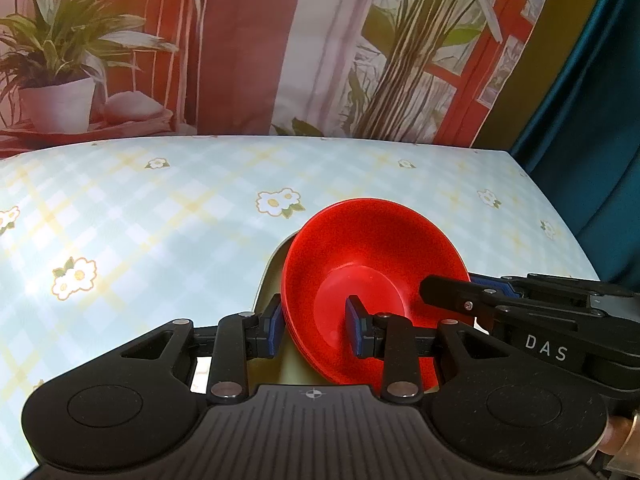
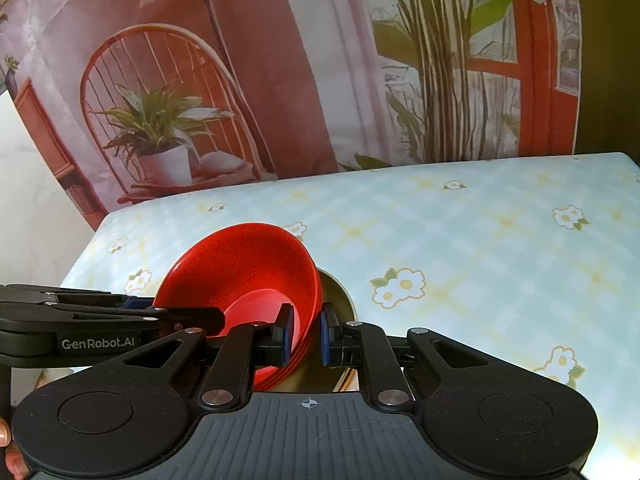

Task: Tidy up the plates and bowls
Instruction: 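Lower the red bowls with both grippers into the green plate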

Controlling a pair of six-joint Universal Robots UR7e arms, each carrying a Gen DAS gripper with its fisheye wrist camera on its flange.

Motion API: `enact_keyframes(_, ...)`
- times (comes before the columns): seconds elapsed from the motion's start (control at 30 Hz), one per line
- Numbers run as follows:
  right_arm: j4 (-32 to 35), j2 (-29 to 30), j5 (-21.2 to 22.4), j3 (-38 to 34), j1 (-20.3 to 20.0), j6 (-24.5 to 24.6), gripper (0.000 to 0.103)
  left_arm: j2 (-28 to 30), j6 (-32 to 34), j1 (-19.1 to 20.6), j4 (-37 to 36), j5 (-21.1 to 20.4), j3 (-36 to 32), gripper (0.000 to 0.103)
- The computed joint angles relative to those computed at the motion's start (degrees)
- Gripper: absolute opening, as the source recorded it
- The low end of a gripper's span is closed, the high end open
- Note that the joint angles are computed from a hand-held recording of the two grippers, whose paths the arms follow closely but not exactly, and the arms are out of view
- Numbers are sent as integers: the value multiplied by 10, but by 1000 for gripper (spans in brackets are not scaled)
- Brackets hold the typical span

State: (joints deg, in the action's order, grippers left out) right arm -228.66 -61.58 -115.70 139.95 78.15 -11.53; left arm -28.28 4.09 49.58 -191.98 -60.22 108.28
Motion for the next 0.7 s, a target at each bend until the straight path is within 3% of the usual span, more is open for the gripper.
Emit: enact_keyframes(0.7, 2, 0, -6, -1, 6, -5, 14, 0, -1, -2, -16, 2, 6, 34)
